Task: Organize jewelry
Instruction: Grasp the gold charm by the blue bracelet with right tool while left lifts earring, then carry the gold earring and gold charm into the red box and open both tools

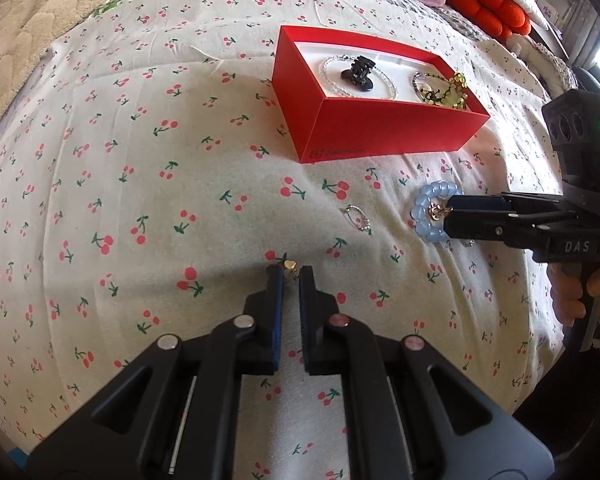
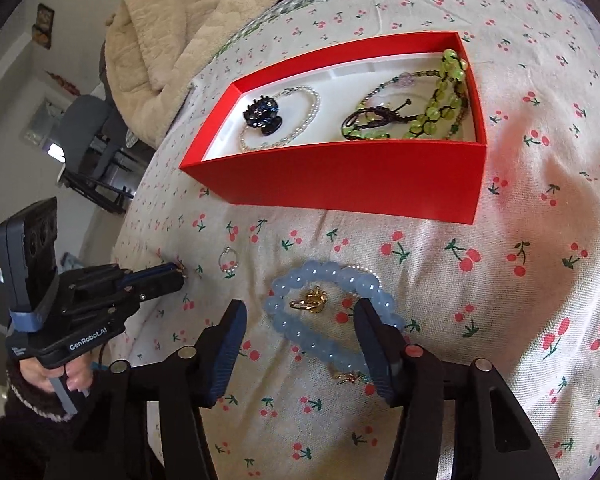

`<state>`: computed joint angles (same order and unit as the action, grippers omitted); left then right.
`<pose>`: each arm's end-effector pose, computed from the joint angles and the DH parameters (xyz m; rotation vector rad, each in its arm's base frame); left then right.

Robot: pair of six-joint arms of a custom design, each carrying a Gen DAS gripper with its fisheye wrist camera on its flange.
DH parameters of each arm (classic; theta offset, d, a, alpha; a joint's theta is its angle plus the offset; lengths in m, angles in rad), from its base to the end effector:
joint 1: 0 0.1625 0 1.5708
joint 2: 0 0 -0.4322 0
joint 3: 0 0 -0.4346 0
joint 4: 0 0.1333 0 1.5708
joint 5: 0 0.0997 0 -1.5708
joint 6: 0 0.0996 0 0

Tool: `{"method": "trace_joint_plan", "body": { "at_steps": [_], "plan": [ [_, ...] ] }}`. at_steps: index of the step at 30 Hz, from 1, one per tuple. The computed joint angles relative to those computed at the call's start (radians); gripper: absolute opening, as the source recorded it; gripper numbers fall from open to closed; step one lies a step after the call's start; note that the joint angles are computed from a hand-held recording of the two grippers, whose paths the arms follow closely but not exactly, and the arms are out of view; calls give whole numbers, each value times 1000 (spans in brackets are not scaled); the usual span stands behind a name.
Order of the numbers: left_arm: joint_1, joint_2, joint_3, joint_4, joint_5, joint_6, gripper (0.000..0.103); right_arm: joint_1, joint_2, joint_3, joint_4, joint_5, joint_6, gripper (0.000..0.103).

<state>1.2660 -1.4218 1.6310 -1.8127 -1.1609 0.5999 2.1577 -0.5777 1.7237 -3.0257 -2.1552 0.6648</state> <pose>-0.0126 -0.6165 0.4116 1.1854 2.4605 0.0393 0.4315 -0.5073 -0.0463 -0.2338 -2.7199 0.8246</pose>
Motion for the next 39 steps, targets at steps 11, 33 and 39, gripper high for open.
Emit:
{"method": "trace_joint_plan", "body": {
  "at_steps": [11, 33, 39],
  "plan": [
    [-7, 5, 0, -4, -6, -11, 9, 8, 9, -32, 86, -69, 33, 15],
    [-18, -6, -26, -7, -74, -46, 9, 45, -62, 37, -115, -86, 11, 15],
    [-43, 11, -51, -24, -130, -69, 9, 45, -67, 13, -131, -105, -8, 15]
  ]
}}
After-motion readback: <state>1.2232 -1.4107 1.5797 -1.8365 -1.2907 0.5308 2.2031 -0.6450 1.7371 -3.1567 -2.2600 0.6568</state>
